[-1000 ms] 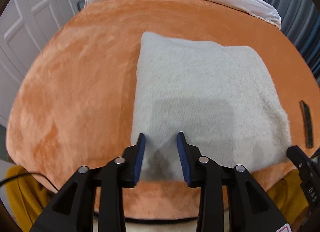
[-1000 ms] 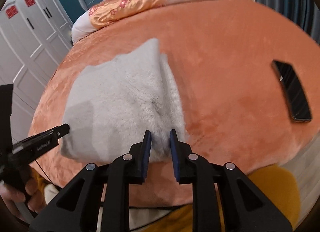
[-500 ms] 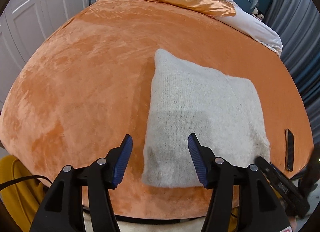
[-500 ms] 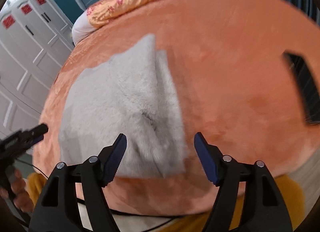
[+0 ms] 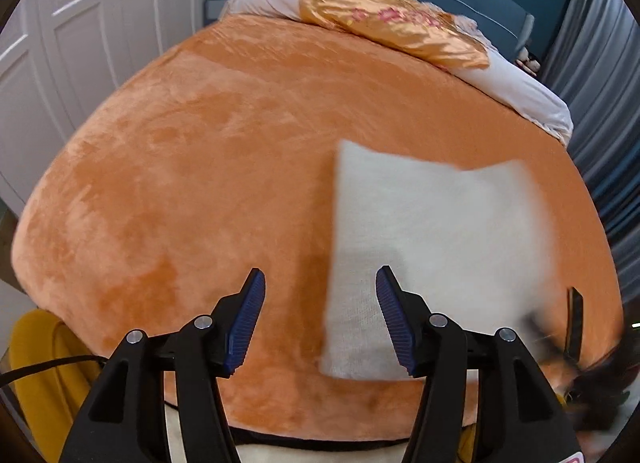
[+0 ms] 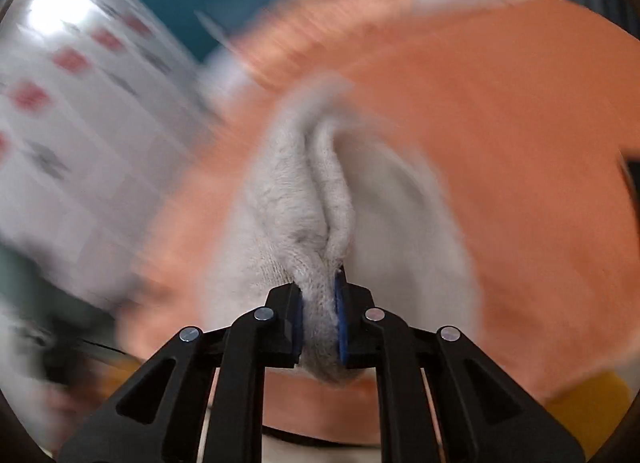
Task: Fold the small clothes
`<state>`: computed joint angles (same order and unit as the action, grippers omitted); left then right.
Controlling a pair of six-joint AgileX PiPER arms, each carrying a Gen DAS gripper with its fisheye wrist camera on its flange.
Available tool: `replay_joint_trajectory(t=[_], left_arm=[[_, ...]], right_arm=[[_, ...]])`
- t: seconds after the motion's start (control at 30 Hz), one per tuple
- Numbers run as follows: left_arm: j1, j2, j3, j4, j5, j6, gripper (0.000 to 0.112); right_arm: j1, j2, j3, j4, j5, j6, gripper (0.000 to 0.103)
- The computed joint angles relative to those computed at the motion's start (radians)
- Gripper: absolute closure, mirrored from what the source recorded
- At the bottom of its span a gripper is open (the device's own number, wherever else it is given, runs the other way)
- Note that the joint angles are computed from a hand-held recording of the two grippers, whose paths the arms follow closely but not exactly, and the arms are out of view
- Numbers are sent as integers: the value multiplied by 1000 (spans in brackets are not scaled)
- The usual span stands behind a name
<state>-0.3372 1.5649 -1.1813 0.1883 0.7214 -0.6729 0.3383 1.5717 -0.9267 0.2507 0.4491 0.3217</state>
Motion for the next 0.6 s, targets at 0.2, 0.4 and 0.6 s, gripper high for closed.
replay_joint_trajectory(t=[0.2, 0.4, 0.6], left_arm=[[-88, 125, -80, 1, 3, 6, 56], [-127, 261, -167, 15, 30, -12, 52], [-155, 306, -199, 87, 46, -84, 40]], right_arm=[[120, -52, 36, -405, -13, 401, 87], [124, -75, 55, -563, -11, 537, 45], [4, -12, 70, -213, -77, 177, 33]])
